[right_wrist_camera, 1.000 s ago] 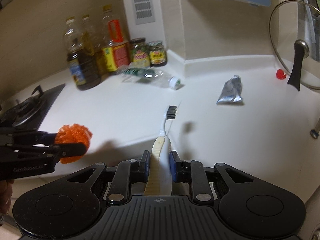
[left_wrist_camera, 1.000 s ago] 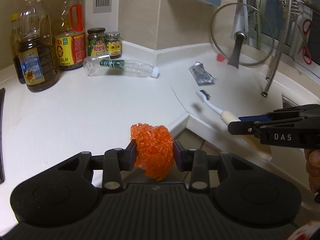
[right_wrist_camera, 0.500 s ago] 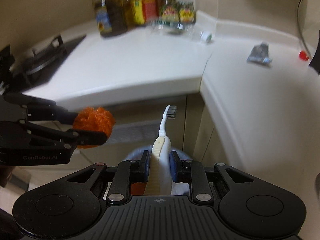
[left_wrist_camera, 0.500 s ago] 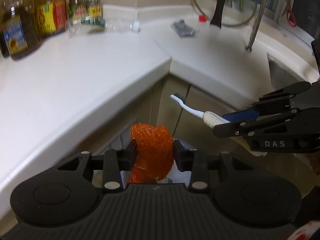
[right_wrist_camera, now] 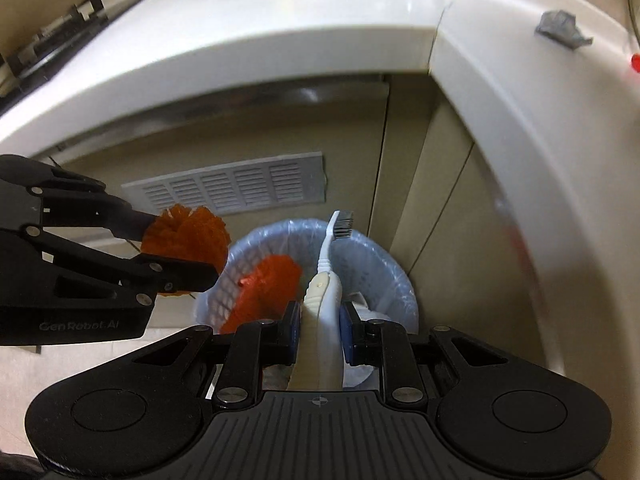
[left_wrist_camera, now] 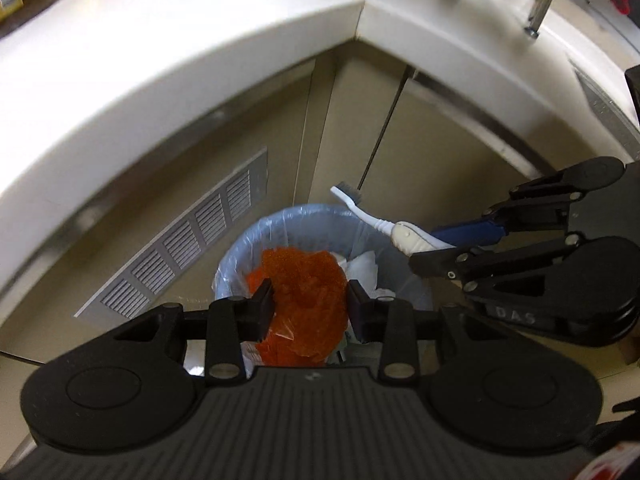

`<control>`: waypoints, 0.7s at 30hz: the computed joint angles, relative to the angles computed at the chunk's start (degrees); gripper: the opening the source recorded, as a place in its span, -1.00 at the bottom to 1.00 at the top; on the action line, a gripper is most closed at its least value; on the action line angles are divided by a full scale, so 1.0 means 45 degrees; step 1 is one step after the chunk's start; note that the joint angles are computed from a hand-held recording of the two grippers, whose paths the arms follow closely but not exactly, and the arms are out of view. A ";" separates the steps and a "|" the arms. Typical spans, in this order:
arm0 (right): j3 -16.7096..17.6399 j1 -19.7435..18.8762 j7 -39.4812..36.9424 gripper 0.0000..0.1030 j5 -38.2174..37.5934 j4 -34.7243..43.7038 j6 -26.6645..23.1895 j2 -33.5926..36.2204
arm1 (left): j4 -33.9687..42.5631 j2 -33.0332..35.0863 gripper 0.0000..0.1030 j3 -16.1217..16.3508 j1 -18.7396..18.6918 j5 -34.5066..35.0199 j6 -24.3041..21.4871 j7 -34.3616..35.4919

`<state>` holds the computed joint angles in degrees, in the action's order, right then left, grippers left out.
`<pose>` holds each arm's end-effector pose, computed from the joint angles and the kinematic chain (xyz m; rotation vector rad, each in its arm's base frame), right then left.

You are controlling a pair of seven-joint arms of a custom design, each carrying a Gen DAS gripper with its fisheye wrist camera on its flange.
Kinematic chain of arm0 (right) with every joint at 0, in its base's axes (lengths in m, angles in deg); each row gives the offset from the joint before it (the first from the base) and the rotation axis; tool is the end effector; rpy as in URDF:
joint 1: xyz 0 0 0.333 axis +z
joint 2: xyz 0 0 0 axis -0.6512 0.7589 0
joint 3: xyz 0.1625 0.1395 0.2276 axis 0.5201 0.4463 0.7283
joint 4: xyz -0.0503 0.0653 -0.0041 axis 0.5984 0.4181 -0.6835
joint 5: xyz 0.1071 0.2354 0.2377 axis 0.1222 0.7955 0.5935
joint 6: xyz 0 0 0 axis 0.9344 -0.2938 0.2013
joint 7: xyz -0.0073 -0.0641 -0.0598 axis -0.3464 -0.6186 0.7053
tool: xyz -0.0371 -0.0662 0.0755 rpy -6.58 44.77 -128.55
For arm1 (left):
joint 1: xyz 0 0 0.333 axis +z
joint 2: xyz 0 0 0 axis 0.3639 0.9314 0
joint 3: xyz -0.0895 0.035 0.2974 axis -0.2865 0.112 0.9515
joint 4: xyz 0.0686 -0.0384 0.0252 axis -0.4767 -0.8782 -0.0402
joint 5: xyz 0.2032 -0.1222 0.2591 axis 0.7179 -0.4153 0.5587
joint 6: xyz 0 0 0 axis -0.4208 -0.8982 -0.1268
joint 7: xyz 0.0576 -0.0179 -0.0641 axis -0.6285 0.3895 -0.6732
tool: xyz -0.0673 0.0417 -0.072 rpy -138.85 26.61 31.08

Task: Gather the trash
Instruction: 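Carry the scrubber and toothbrush down over the wastebasket with both tools, then open both tools to drop the scrubber and toothbrush into the wastebasket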

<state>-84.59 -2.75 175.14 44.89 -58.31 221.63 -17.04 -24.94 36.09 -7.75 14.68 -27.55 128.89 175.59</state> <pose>0.5282 0.4233 0.4345 -1.8034 1.9980 -0.4669 0.5964 -0.2230 0.4609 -1.0196 2.7831 -0.7810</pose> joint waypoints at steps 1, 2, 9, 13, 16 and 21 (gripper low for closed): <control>0.0017 -0.0045 -0.0053 -0.59 0.0054 -0.0021 0.0032 0.0055 | 0.0133 0.0136 -0.34 0.0049 -0.0074 0.0178 -0.0103 -0.0160; 0.0025 -0.0075 -0.0091 -0.59 0.0104 -0.0038 0.0067 0.0118 | 0.0246 0.0267 -0.34 0.0087 -0.0132 0.0334 -0.0201 -0.0323; 0.0107 -0.0226 -0.0549 -0.59 0.0605 -0.0122 0.0228 0.0475 | 0.0982 0.1079 -0.34 0.0141 -0.0333 0.1118 -0.0948 -0.1351; 0.0061 -0.0245 -0.0649 -0.59 0.0882 -0.0131 0.0356 0.0614 | 0.1144 0.1298 -0.34 0.0126 -0.0377 0.1430 -0.1105 -0.1583; -0.0028 -0.0255 -0.0629 -0.59 0.0973 -0.0143 0.0427 0.0661 | 0.1286 0.1442 -0.34 0.0107 -0.0403 0.1570 -0.1173 -0.1728; -0.0179 -0.0222 -0.0550 -0.59 0.0911 -0.0039 0.0413 0.0786 | 0.1543 0.1721 -0.34 0.0047 -0.0482 0.1725 -0.1095 -0.1904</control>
